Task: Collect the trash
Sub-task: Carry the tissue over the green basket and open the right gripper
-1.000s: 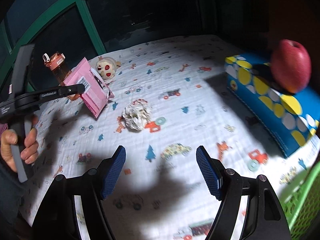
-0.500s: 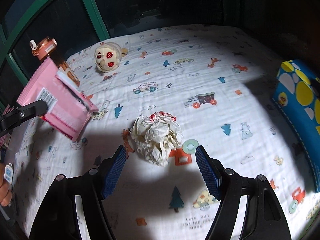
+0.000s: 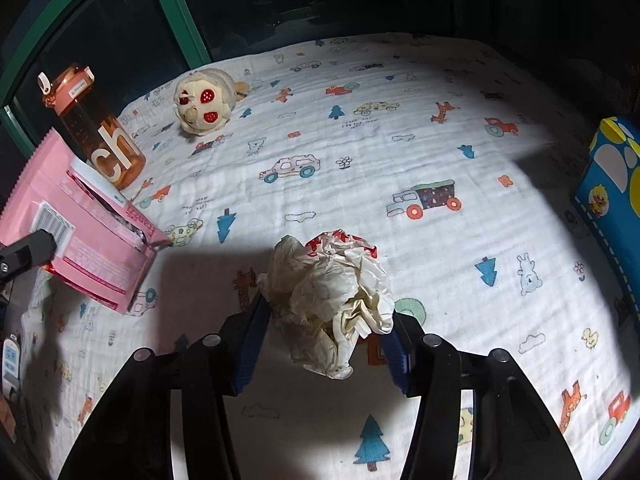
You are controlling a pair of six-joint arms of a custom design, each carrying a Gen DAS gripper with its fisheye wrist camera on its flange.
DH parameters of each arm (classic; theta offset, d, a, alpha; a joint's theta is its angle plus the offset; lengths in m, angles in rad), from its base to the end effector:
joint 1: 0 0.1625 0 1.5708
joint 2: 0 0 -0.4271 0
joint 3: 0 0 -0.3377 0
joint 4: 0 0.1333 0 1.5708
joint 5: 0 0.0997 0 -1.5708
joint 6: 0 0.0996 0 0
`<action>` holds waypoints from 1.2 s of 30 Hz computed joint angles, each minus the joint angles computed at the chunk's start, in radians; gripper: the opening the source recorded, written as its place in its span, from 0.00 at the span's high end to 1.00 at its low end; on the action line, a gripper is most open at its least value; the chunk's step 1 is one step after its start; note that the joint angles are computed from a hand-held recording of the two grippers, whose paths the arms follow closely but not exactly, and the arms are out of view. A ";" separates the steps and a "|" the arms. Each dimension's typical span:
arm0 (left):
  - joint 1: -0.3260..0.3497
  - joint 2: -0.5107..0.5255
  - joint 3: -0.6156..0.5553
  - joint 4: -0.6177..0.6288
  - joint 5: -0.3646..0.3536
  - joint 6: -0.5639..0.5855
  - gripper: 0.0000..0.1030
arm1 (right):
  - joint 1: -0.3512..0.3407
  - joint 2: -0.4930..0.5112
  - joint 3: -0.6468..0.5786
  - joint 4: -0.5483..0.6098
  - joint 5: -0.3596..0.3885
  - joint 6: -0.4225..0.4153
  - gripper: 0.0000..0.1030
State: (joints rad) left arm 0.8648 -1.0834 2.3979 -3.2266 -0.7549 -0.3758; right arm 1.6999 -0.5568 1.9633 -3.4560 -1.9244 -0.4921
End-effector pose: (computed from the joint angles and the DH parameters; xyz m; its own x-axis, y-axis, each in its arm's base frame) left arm -0.1044 -0.4398 0.1823 -0.8566 -0.0222 -0.5156 0.3193 0.7621 -0.5632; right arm 0.1687 -0.5321 0.0180 -0.7840 -0.3829 0.4885 -0.5500 0.7934 -0.2607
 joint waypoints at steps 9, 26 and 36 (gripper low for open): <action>-0.056 -0.009 0.041 -0.008 -0.014 -0.053 0.96 | 0.005 -0.087 0.148 -0.095 0.003 -0.015 0.52; -0.283 0.021 0.142 -0.031 -0.067 -0.222 0.96 | -0.047 -0.343 0.571 -0.398 0.039 -0.018 0.52; -0.383 0.113 0.118 -0.066 -0.109 -0.243 0.96 | -0.147 -0.509 0.776 -0.550 0.079 -0.043 0.51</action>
